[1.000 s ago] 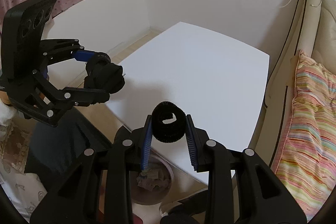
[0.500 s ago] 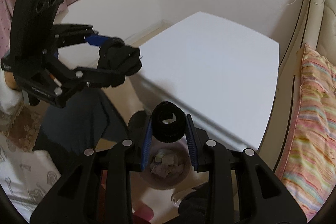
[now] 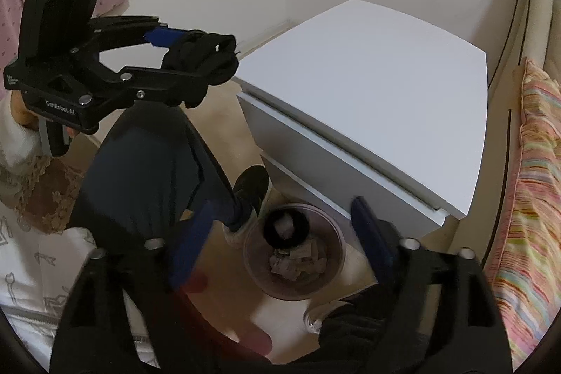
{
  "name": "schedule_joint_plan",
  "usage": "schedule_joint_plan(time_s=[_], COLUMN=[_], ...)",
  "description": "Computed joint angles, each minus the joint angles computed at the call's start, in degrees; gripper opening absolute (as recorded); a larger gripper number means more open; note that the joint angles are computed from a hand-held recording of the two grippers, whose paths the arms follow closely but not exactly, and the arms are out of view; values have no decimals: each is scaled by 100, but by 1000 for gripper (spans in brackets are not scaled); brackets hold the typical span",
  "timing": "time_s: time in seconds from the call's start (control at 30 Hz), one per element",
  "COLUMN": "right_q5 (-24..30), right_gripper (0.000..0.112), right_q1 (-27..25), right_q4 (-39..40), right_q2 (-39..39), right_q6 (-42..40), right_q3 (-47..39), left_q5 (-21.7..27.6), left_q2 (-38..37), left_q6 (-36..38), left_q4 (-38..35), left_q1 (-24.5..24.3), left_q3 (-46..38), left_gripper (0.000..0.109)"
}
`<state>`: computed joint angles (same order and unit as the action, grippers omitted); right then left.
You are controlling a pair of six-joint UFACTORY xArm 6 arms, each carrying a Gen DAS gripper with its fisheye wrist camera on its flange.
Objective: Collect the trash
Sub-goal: 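Carry both black items off the table over the wastebasket, then open both grippers to drop the black items into the wastebasket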
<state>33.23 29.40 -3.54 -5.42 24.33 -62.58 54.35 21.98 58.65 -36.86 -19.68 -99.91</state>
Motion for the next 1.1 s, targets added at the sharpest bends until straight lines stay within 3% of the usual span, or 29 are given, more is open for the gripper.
schedule_joint_plan(time_s=[0.07,0.27,0.97,1.03,1.1], right_q5=[50,-75,443,427,397], right_gripper=[89,98,100,100,100], right_q1=[-12,-105,-277,-294,-315], right_q4=[-132,-467,-1743,-1772,-1774], right_q2=[12,-125,-567,-602,-628], right_q6=[151,676,2304,2344,2374], right_q3=[-18,122,42,63,82], left_q5=[-5,36,439,419,474], left_q2=[1,-39,-242,-293,-283], left_q6=[-3,45,385,456,497], left_q4=[7,-25,-77,-73,-162], left_q1=[-1,6,-63,-93,-74], left_q3=[-2,58,260,338,319], left_gripper=[71,71,73,79,91])
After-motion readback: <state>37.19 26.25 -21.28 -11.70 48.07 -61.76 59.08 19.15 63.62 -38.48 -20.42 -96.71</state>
